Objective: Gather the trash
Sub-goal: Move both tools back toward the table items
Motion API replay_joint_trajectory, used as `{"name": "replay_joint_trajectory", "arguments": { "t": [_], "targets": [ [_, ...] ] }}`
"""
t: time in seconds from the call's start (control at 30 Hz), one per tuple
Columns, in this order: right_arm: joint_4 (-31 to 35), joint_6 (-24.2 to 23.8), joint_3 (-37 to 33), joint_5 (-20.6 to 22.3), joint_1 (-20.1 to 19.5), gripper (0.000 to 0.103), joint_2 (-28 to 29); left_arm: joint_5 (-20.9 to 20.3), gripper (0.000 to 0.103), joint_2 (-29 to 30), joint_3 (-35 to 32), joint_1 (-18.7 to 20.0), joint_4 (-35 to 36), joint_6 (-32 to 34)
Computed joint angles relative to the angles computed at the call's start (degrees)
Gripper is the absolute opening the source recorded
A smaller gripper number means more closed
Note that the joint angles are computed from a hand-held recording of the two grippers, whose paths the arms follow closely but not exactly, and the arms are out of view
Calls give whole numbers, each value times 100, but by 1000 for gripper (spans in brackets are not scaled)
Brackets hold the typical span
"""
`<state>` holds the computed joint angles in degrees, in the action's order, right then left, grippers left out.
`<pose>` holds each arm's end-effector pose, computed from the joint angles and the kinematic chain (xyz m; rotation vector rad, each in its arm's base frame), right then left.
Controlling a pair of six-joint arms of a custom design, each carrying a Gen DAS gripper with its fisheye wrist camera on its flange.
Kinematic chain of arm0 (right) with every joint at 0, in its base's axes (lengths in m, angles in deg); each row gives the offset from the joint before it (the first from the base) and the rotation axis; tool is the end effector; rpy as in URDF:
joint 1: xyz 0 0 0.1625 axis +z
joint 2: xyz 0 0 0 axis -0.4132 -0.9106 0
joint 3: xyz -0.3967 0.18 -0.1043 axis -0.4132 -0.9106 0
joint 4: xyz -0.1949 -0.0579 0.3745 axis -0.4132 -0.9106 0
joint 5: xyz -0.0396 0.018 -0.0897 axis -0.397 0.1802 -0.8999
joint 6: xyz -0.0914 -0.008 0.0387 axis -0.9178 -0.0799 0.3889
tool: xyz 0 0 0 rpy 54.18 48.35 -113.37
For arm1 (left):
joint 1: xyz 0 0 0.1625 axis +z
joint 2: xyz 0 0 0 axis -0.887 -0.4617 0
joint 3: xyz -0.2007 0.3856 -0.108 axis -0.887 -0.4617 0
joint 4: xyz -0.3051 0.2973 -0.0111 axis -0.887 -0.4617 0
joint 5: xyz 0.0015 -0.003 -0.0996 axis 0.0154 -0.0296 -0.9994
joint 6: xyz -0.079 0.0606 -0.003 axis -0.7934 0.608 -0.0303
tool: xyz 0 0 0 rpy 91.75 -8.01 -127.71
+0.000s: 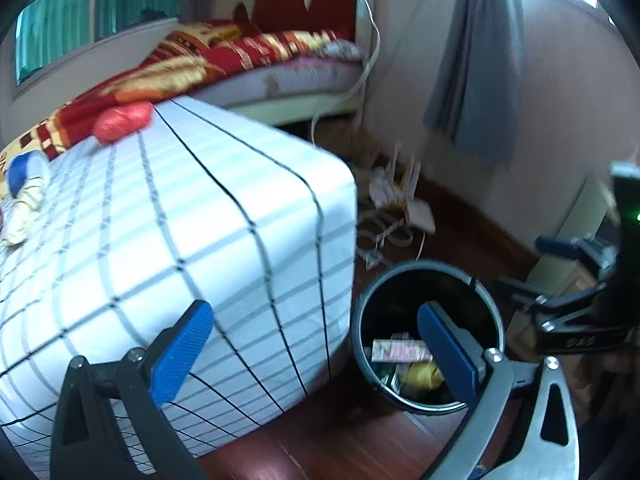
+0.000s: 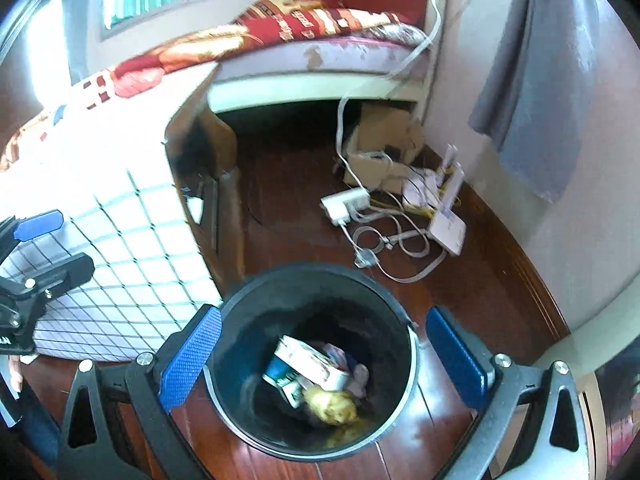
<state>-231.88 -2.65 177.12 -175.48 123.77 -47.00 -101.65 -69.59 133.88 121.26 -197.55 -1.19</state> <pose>0.2073 -0.6712 0.0392 0.9832 -2.3072 0.6631 -0.0938 -0.5659 0.1841 0.3043 2.1931 -1.0396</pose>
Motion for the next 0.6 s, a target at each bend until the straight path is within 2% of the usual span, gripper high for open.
{"name": "replay_joint_trajectory", "arguments": {
  "t": [0.2,0.33,0.5,0.6],
  "targets": [
    [-200,-102,1,332,251,103,98,392,102,-604,367,-109,-619,190],
    [-80,-88,-96,639,485,103,160,915,102,-891,513,-140,-1151,587],
    [253,186,-471,978,815,103,413,1411,102,-1172,605,-29,-1501,783],
    [565,349,-875,814,1111,103,689,1663,102,-1363,723,11,-1793,893]
  ]
}}
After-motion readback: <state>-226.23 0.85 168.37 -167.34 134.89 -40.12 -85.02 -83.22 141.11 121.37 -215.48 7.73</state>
